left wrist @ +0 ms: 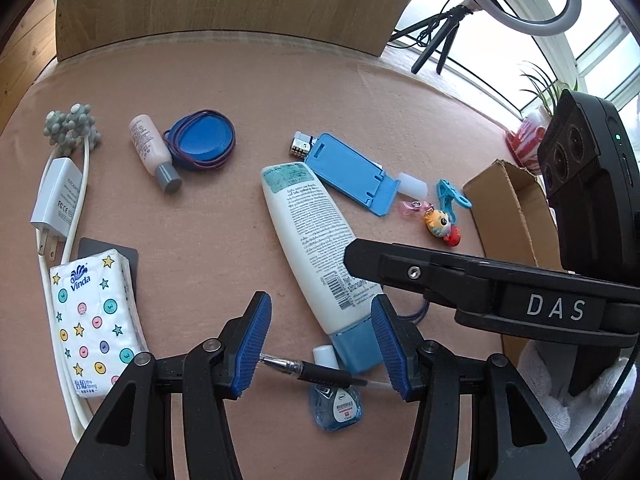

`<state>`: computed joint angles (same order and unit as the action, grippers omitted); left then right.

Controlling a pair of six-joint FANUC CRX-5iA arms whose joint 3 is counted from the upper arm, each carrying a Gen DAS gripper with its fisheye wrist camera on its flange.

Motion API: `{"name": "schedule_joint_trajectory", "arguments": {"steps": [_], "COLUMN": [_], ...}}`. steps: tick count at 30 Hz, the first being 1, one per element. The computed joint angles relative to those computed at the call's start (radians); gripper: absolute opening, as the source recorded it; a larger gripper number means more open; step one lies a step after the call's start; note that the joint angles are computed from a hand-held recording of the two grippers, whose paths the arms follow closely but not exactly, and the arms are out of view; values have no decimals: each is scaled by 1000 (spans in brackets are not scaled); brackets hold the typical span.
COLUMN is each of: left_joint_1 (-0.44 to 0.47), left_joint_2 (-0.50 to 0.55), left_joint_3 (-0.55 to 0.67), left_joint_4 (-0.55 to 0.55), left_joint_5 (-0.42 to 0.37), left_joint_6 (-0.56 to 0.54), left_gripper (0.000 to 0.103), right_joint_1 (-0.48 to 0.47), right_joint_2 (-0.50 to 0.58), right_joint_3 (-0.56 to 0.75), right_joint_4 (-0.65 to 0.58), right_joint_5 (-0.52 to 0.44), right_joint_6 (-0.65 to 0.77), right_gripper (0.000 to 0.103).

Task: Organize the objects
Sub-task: 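Close the right gripper on the white lotion tube and lift it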

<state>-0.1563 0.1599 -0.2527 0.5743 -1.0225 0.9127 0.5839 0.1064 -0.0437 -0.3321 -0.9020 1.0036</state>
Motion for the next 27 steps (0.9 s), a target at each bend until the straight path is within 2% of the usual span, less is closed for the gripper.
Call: {"name": "schedule_joint_trajectory", "arguments": {"steps": [4,12,20,27], "left_joint_1": [-5,-5,-4,-8], "left_joint_2": [7,29,24,5], "left_joint_3": [-22,-46,-63,-79], "left_joint_4": [34,94,124,152], "left_joint_5": [0,-2,14,11], "left_joint_6": [-6,-3,-3,-14], "left_gripper": [55,53,49,47], "right_joint_1": [-25,-55,-23,-33], "right_joint_2": [20,46,65,48], "right_joint_3": [22,33,58,50], "right_joint_4": [-86,-176,-114,-150], "right_joint_5": [-14,-37,-61,-57], "right_joint_6": [49,79,76,105], "right_gripper": [44,44,45,43]}}
